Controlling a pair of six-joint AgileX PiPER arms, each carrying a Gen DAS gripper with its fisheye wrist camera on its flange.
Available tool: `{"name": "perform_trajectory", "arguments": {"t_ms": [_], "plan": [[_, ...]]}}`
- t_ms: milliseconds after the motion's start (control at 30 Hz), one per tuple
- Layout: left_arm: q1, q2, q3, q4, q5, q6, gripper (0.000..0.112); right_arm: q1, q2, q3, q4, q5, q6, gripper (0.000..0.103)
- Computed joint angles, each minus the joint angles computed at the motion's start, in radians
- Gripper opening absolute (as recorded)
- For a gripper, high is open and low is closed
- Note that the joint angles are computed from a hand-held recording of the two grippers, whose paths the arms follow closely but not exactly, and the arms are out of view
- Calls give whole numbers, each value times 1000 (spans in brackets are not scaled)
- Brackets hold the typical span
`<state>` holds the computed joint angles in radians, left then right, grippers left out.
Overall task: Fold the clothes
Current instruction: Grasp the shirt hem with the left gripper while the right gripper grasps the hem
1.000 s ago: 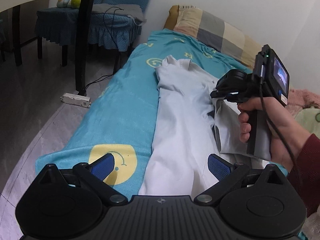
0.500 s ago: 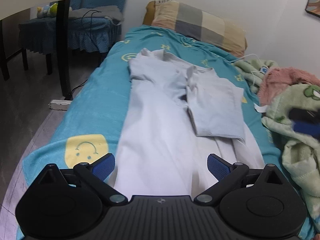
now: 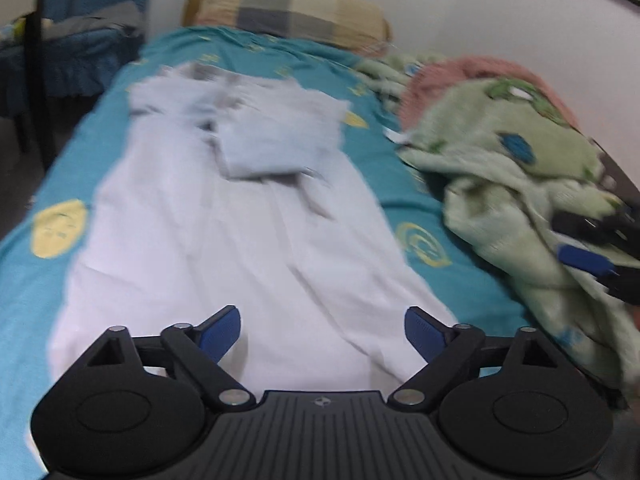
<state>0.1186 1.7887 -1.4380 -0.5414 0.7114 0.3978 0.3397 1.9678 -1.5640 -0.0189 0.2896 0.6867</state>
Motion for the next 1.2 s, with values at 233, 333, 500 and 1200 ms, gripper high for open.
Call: {"name": "perform_trajectory", "arguments": {"t_ms": [233, 333, 500, 1200], "plan": [[-144, 15, 36, -48, 46, -72, 75, -83, -12, 79, 318, -115, -239, 74], [-177, 51, 30, -47, 68, -121, 68, -102, -7, 88, 438, -120, -334, 74], [-212, 45, 64, -28, 49, -112, 14, -103, 13, 60, 472, -77, -387, 74], [235, 99, -139, -120, 503, -62, 34, -54, 168, -152, 691, 270, -647, 74]]}}
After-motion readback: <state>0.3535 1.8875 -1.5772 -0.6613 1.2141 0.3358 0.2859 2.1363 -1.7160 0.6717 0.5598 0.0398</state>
